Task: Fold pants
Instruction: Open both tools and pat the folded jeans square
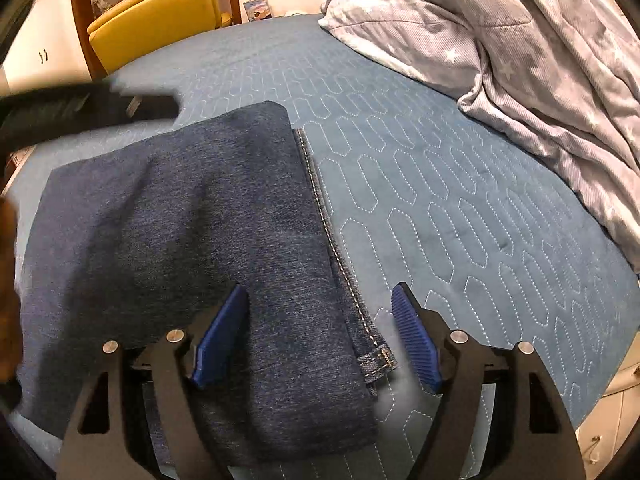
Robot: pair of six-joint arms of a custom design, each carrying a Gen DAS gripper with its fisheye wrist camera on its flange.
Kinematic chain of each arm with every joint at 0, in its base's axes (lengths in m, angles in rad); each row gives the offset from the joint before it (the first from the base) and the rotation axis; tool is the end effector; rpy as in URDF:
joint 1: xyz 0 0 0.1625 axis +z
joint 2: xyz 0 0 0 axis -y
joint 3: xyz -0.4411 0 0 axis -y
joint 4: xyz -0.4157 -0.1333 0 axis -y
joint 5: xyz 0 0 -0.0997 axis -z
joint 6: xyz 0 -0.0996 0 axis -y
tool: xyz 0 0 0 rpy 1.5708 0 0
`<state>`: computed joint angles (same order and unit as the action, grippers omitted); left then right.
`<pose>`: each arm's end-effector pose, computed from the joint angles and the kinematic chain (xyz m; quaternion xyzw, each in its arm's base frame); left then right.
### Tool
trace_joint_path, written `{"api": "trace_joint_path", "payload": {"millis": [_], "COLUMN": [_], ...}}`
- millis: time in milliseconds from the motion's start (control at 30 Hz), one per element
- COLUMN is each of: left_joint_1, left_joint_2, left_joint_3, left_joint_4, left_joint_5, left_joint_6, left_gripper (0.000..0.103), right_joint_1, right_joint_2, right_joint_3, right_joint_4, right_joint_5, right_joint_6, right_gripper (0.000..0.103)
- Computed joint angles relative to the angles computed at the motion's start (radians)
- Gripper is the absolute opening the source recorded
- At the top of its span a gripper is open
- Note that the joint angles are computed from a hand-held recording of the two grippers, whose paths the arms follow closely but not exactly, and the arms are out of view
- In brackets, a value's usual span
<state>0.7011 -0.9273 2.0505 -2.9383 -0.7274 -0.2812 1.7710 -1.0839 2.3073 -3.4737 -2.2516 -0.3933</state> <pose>-0.2919 -0.5182 0.1005 0.2149 0.8811 -0.3144 0.2803 0.1635 -0.4506 0.1639 0.1535 -0.8824 0.2823 0.3436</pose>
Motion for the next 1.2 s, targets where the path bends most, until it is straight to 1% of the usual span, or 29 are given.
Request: {"api": "trace_joint_path", "payload": {"millis": [33,100,133,167,200,233,267,300,333,367,400,433,467,500,533,567,633,667,700,733,833,867,900,933,1000,1033,1100,1133,1200], "left_joint_1": [-0.003,-0.007,-0.019,-0.028,-0.037,-0.046,-0.063,-0.070,-0.073,-0.069,-0.061,-0.044,-0.032,-0.022,-0.014,-0.009,0.010,0.020,0.032,0.043,0.062,0.060,0.057,0.045,0.014,-0.001,-0.028,-0.040,-0.073], "left_joint_2": [-0.003,-0.022,-0.015,-0.010,-0.006,-0.003,-0.003,0.002,0.001,-0.006,-0.016,-0.038,-0.054,-0.064,-0.074,-0.079,-0.109,-0.130,-0.155,-0.182,-0.270,-0.293,-0.314,-0.342,-0.377,-0.395,-0.421,-0.432,-0.435], "left_joint_3": [0.013,0.043,0.047,0.051,0.058,0.070,0.093,0.115,0.130,0.135,0.134,0.137,0.140,0.136,0.128,0.123,0.127,0.127,0.123,0.120,0.132,0.141,0.157,0.189,0.234,0.254,0.286,0.301,0.328], "left_joint_4": [0.039,0.097,0.156,0.191,0.222,0.212,0.159,0.071,0.002,-0.025,-0.010,-0.013,-0.013,0.030,0.114,0.156,0.211,0.277,0.361,0.429,0.606,0.626,0.605,0.554,0.518,0.522,0.520,0.531,0.576], "left_joint_5": [0.010,0.006,0.055,0.092,0.123,0.148,0.187,0.198,0.185,0.158,0.138,0.082,0.045,0.049,0.094,0.119,0.168,0.213,0.242,0.253,0.302,0.303,0.293,0.274,0.267,0.262,0.220,0.201,0.146], "left_joint_6": [-0.049,-0.115,-0.162,-0.192,-0.218,-0.220,-0.216,-0.170,-0.119,-0.072,-0.063,-0.053,-0.051,-0.076,-0.129,-0.158,-0.209,-0.270,-0.338,-0.392,-0.545,-0.570,-0.560,-0.525,-0.510,-0.522,-0.543,-0.554,-0.569], "left_gripper": [0.068,0.072,0.074,0.081,0.092,0.096,0.096,0.096,0.096,0.096,0.096,0.096,0.096,0.095,0.093,0.087,0.086,0.086,0.086,0.085,0.074,0.065,0.060,0.060,0.060,0.060,0.060,0.060,0.061], "right_joint_1": [-0.001,-0.003,-0.003,-0.003,-0.002,-0.001,-0.001,0.000,0.000,0.000,0.000,0.003,0.003,0.003,0.003,0.002,0.000,0.002,0.004,0.007,0.016,0.021,0.031,0.046,0.077,0.095,0.125,0.138,0.154], "right_joint_2": [-0.001,0.000,0.000,0.002,0.003,0.004,0.004,0.004,0.005,0.007,0.009,0.012,0.012,0.013,0.013,0.013,0.011,0.012,0.013,0.017,0.018,0.018,0.016,0.019,0.023,0.020,0.012,0.010,0.021], "right_joint_3": [0.001,0.000,0.001,0.000,-0.001,-0.002,-0.002,-0.002,-0.002,-0.003,-0.003,-0.004,-0.004,-0.006,-0.006,-0.007,-0.007,-0.008,-0.008,-0.010,-0.015,-0.017,-0.019,-0.019,-0.008,0.002,0.019,0.024,0.021], "right_joint_4": [0.000,-0.004,-0.007,-0.008,-0.008,-0.008,-0.008,-0.008,-0.009,-0.013,-0.017,-0.019,-0.020,-0.019,-0.020,-0.019,-0.015,-0.016,-0.018,-0.020,-0.012,-0.008,-0.002,-0.004,-0.036,-0.066,-0.099,-0.097,-0.068], "right_joint_5": [0.001,0.002,0.002,0.000,-0.002,-0.005,-0.006,-0.007,-0.007,-0.010,-0.013,-0.018,-0.020,-0.022,-0.026,-0.027,-0.027,-0.032,-0.036,-0.044,-0.064,-0.071,-0.090,-0.114,-0.132,-0.124,-0.108,-0.099,-0.112], "right_joint_6": [0.004,-0.002,-0.003,-0.002,-0.003,-0.005,-0.004,-0.003,-0.004,-0.005,-0.007,-0.009,-0.009,-0.010,-0.011,-0.012,-0.012,-0.014,-0.017,-0.021,-0.017,-0.014,-0.007,-0.003,-0.010,-0.022,-0.032,-0.031,-0.026], "right_gripper": [0.073,0.073,0.074,0.074,0.074,0.074,0.074,0.074,0.075,0.076,0.076,0.076,0.077,0.078,0.080,0.081,0.082,0.083,0.083,0.083,0.084,0.084,0.084,0.084,0.084,0.084,0.084,0.084,0.084]}}
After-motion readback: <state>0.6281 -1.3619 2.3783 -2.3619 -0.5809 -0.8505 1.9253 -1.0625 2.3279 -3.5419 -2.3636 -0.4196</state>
